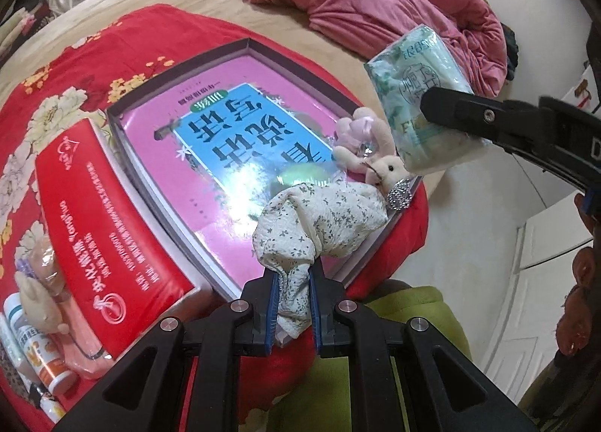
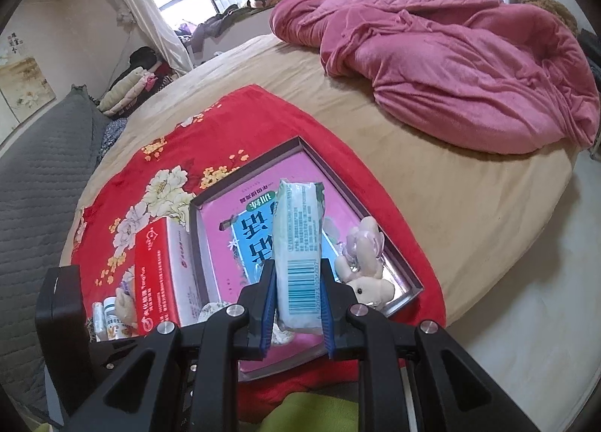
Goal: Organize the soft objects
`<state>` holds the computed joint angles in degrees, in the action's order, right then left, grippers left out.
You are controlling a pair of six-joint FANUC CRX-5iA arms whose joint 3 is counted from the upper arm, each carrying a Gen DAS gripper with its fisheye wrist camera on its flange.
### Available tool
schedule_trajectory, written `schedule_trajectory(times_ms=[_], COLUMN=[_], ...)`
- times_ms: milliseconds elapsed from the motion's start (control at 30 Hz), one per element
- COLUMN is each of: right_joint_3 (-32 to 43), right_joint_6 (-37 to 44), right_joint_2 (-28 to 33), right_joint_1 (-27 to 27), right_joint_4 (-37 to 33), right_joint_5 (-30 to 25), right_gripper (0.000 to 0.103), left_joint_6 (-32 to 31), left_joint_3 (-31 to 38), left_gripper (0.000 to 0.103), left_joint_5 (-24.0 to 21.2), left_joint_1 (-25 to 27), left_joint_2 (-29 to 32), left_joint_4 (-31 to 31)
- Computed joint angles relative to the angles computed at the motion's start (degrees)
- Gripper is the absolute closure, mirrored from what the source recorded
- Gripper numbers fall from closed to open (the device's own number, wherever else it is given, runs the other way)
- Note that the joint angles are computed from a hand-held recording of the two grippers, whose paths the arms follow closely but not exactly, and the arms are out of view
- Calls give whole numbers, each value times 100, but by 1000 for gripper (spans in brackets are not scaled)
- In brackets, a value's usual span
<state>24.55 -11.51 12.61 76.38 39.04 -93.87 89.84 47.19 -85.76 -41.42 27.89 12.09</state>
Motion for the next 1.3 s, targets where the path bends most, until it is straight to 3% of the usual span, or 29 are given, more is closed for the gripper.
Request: schedule_trajectory(times_ms=[667,1300], right_joint_3=[-474,-271], right_joint_6=[32,290], right_joint_2=[-114,172], right_joint_1=[-441,-606], right_joint_4=[-851,-1111], right_joint_5=[431,311], right_gripper=[82,81], left_joint_6=[-40,-41], left_joint_3=[-79,-83], left_gripper=[89,89], left_joint_5=[-81,-76], left_joint_1=[-17,14], left_joint_2=[198,212], left_joint_4=[86,133])
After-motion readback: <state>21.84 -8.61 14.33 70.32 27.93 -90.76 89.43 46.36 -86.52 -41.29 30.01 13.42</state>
